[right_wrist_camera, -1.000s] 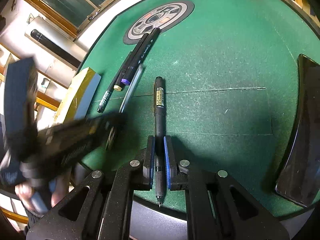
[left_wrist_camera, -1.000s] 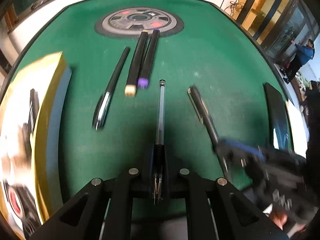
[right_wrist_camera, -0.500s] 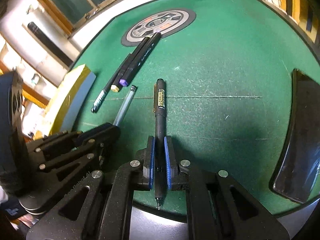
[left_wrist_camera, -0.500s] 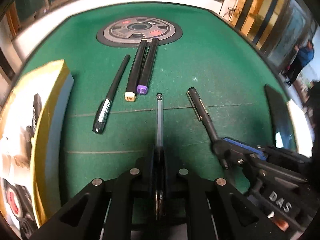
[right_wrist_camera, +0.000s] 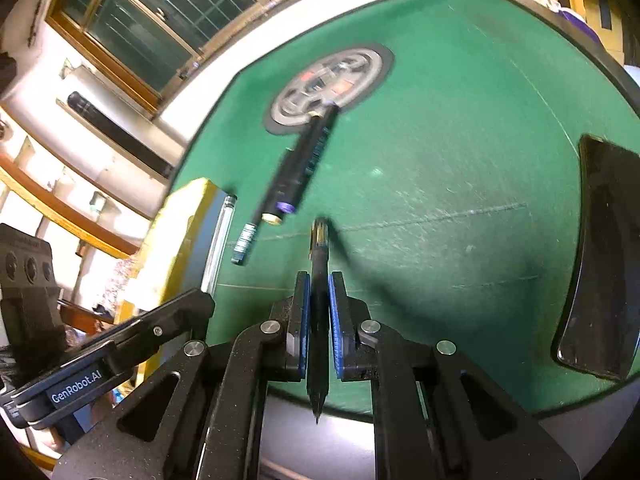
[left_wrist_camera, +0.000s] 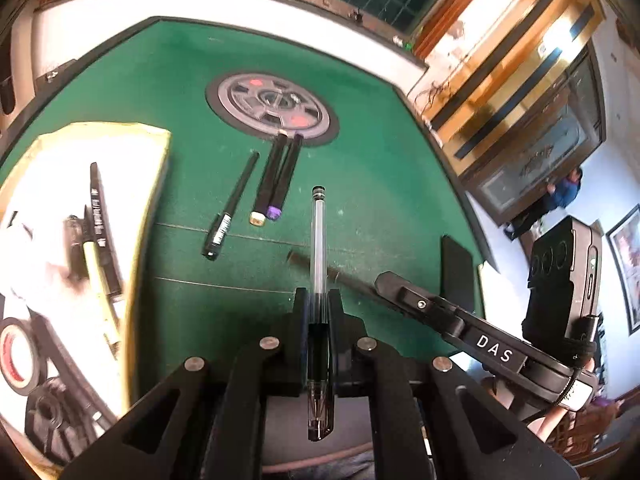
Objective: Organize rigid objects
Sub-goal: 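Lift both held pens off the table toward the tray, then carry both pens over the white tray and open both grippers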
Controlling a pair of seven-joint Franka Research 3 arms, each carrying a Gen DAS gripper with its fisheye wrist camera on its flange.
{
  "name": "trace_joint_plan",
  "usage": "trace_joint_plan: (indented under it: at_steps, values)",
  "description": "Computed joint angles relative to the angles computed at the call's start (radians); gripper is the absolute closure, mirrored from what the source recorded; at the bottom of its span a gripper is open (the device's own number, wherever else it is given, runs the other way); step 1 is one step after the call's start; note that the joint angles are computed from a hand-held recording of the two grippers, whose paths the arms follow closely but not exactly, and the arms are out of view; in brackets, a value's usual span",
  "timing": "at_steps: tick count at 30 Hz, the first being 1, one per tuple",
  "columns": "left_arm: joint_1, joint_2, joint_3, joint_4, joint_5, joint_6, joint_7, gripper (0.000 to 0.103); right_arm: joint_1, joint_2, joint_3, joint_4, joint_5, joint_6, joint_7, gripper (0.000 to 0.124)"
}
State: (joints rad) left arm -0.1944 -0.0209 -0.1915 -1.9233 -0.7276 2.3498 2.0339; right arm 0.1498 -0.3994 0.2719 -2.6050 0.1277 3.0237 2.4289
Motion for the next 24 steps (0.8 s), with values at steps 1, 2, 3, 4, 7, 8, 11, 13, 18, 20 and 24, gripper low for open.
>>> trace_joint_plan:
  at_steps: [1,2,3,4,7,8,11,13,18,20,24]
  values:
    - [0.004,-0.016,0.005,-0.013,-0.018,0.003,0.011,0.097,-0.002,-0.004,0.008,0.005,-0.005,0.008,0.003,0.116]
    - [0.007,-0.031,0.011,-0.024,-0.034,0.005,0.022,0.097,-0.010,-0.008,0.021,0.011,-0.012,0.013,0.008,0.116]
    - [0.008,-0.035,0.016,-0.029,-0.045,0.007,0.026,0.097,-0.015,-0.009,0.030,0.016,-0.019,0.017,0.011,0.116]
    - [0.010,-0.046,0.022,-0.038,-0.053,0.008,0.028,0.097,-0.028,-0.010,0.048,0.026,-0.031,0.014,0.019,0.116]
    - [0.013,-0.051,0.035,-0.044,-0.074,0.014,0.038,0.097,-0.044,-0.005,0.075,0.053,-0.059,0.003,0.038,0.117]
    - [0.015,-0.050,0.038,-0.044,-0.074,0.015,0.033,0.097,-0.038,0.000,0.074,0.058,-0.062,0.004,0.038,0.117]
    - [0.026,-0.052,0.050,-0.042,-0.085,0.003,0.037,0.097,-0.079,0.010,0.110,0.086,-0.116,-0.026,0.078,0.117]
    - [0.034,-0.056,0.056,-0.046,-0.091,0.005,0.036,0.097,-0.060,0.012,0.089,0.087,-0.119,-0.024,0.078,0.117]
    - [0.059,-0.079,0.081,-0.062,-0.128,0.007,0.051,0.097,-0.040,0.028,0.062,0.120,-0.134,-0.035,0.079,0.117]
    - [0.074,-0.087,0.094,-0.066,-0.121,0.016,0.031,0.097,-0.026,0.044,0.053,0.152,-0.145,-0.044,0.058,0.117]
    - [0.103,-0.101,0.115,-0.086,-0.094,0.060,0.003,0.097,0.093,0.085,-0.035,0.230,-0.085,-0.035,-0.072,0.117]
